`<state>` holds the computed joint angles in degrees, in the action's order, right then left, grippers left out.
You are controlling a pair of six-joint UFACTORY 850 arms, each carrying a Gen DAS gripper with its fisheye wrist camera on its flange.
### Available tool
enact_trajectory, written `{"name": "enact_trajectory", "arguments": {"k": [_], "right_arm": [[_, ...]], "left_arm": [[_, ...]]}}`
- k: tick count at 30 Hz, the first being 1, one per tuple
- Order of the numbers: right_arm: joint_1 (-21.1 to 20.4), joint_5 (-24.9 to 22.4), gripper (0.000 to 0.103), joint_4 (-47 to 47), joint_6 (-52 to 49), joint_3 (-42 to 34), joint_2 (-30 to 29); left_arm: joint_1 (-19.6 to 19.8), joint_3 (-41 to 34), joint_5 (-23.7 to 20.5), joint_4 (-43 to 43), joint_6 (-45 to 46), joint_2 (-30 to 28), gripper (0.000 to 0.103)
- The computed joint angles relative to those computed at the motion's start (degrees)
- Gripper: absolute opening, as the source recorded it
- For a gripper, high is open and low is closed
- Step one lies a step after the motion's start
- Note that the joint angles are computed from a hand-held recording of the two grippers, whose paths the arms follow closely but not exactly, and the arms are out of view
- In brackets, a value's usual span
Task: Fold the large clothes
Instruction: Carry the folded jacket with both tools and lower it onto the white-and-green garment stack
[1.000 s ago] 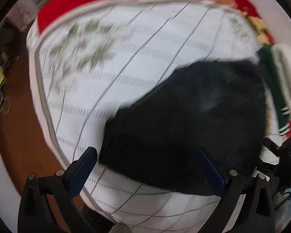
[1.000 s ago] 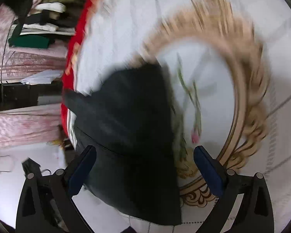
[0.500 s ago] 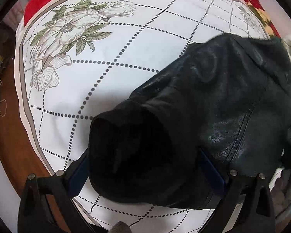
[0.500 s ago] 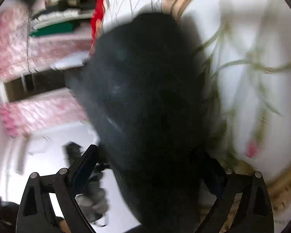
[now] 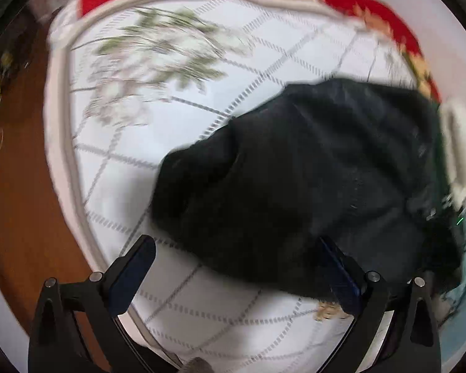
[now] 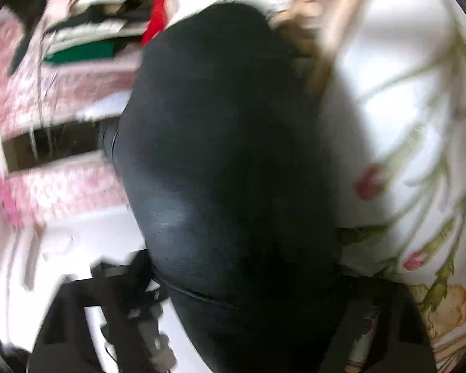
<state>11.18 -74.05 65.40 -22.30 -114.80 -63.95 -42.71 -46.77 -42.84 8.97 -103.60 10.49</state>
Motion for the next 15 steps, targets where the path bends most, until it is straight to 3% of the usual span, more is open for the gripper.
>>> {"name": "enact_trajectory", "arguments": {"k": [3,5,9,11,12,13,14,15], "right_arm": [[-0.55,2.25,0.063,4.73,-0.46,7.92,4.10],[-0.45,2.16,0.063,7.19,-0.82,11.49,5.26],[0.58,4.06,0.079,8.36,-1.16,12.85,5.33],[0.49,4.07,0.093,9.21,-0.60,12.45,5.23],[0.85,5.04,0.093,9.53,0.37,11.97,5.08],[1.86,6.71,0.089,10.52,0.03,12.86,5.85],[2.08,7.84,0.074,11.04,-0.73,13.25,6.32],[2.17,8.34,0.068,11.44,-1.15,13.31,6.49]], "left_arm": [[-2.14,1.91,1.00,4.24,-10.40,3.54,0.103],[-1.20,5.10,5.96,5.97,-14.38,5.59,0.103],[2.21,8.40,15.34,8.48,-19.24,4.81,0.103],[2.54,6.89,13.47,12.17,-23.79,3.38,0.103],[1.84,6.84,11.46,16.48,-28.54,3.69,0.103],[1.43,6.61,9.83,20.19,-31.57,4.15,0.094],[1.18,6.00,7.63,22.13,-32.20,4.45,0.073],[1.58,5.50,6.05,22.00,-30.43,4.56,0.066]]}}
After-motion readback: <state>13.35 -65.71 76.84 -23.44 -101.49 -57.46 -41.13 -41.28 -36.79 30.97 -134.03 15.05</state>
